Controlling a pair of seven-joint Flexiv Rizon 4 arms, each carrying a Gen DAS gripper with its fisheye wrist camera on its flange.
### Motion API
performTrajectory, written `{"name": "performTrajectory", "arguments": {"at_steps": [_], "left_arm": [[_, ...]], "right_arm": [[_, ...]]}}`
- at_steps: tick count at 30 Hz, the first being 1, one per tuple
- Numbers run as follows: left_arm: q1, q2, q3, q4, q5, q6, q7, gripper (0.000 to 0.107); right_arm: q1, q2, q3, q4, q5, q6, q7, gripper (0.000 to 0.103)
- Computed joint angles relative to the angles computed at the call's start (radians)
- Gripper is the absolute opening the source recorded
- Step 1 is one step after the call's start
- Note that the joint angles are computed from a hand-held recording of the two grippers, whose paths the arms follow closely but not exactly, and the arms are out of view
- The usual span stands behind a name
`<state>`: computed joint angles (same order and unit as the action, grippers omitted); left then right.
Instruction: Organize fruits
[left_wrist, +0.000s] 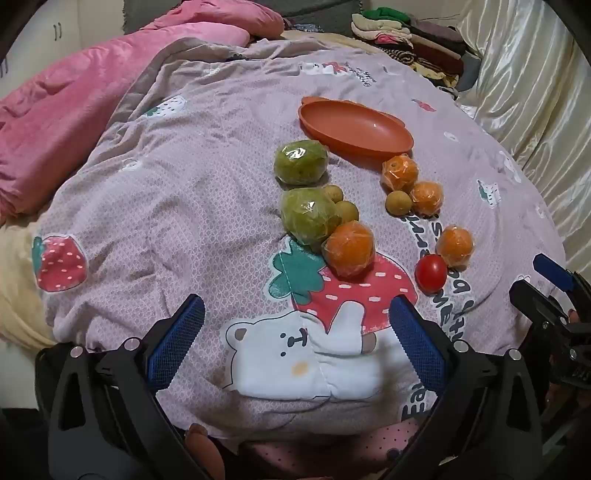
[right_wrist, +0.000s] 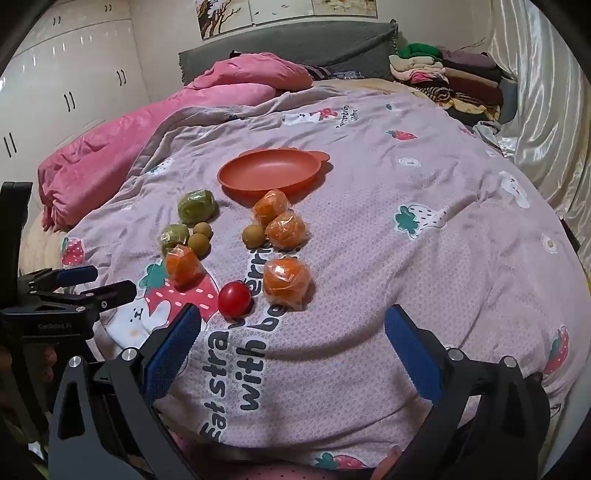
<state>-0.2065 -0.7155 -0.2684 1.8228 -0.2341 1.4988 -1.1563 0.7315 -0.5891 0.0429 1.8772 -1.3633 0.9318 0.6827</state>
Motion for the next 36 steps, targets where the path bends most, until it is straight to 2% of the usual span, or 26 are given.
{"name": "performTrajectory", "arguments": {"at_steps": [15, 18, 36], "left_arm": [[0.020, 0.005, -0.022, 0.010, -0.003, 0.020, 0.003, 0.094], [0.018, 0.006, -0.020, 0.010, -0.002, 0.019, 0.001, 0.094], [0.032, 0.011, -0.045, 0.021, -0.002, 0.036, 0.004, 0.094]], "right_arm": [[0.010, -0.007, 0.001, -0.021, 0.026, -0.014, -0.031, 0.099], [0.007, -0.002, -0.004, -0.005, 0.003, -0.001, -0.002, 0.099], [0.004, 0.002, 0.003, 0.001, 0.000, -0.010, -0.006, 0.099]]}}
